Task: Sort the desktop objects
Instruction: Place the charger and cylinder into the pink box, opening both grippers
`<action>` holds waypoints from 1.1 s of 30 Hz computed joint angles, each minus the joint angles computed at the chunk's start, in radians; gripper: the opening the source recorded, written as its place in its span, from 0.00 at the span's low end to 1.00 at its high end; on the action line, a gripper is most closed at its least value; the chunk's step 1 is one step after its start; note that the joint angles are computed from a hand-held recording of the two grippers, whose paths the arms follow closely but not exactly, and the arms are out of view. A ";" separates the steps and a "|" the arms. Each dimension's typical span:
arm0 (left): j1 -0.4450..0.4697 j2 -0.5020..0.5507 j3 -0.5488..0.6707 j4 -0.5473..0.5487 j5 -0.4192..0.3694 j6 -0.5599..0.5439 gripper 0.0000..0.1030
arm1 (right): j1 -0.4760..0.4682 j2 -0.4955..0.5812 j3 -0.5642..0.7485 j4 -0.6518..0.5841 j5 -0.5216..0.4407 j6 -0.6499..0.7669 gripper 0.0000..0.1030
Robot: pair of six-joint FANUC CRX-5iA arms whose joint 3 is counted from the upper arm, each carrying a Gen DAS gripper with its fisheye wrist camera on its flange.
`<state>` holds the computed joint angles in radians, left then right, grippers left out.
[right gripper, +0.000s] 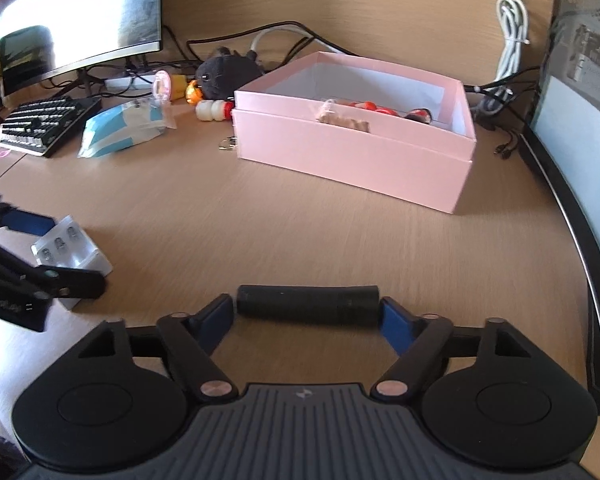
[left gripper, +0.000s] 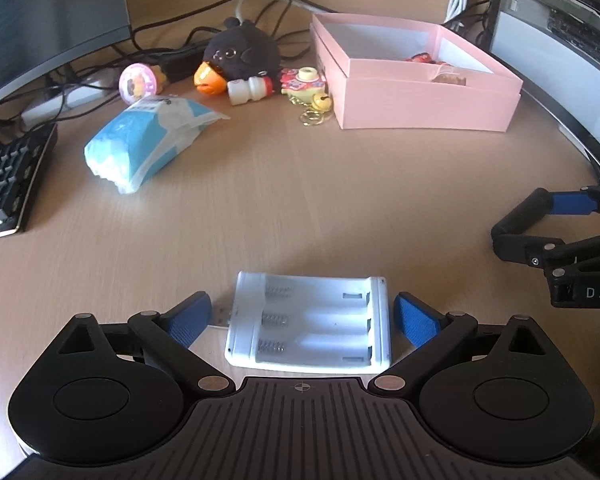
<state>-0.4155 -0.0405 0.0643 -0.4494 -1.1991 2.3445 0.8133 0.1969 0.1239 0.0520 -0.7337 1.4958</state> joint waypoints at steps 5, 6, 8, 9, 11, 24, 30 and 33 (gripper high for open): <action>0.017 -0.006 0.002 0.046 -0.003 -0.042 0.92 | -0.010 0.016 0.043 -0.034 -0.050 0.032 0.72; 0.027 -0.011 0.002 0.065 0.003 -0.053 0.92 | -0.019 0.023 0.071 -0.061 -0.081 0.058 0.72; 0.051 -0.036 0.012 0.098 0.048 -0.091 0.92 | -0.034 0.026 0.112 -0.085 -0.107 0.106 0.72; 0.051 -0.046 0.029 0.080 0.072 -0.107 0.92 | -0.039 0.014 0.117 -0.072 -0.080 0.123 0.72; 0.037 -0.054 0.078 0.005 0.119 -0.123 0.92 | -0.053 -0.021 0.117 -0.048 0.031 0.139 0.72; 0.178 0.187 0.294 0.092 0.367 -0.410 0.92 | -0.091 0.145 0.333 0.298 0.282 -0.225 0.72; 0.230 0.311 0.385 0.137 0.409 -0.474 0.92 | -0.118 0.311 0.572 0.167 0.084 -0.199 0.72; 0.273 0.347 0.414 0.225 0.370 -0.512 0.94 | -0.131 0.418 0.735 0.125 -0.022 -0.216 0.72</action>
<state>-0.1423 0.3068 0.4781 -0.2244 -0.8289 1.8328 0.6820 0.6150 0.8588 0.1774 -0.7560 1.2800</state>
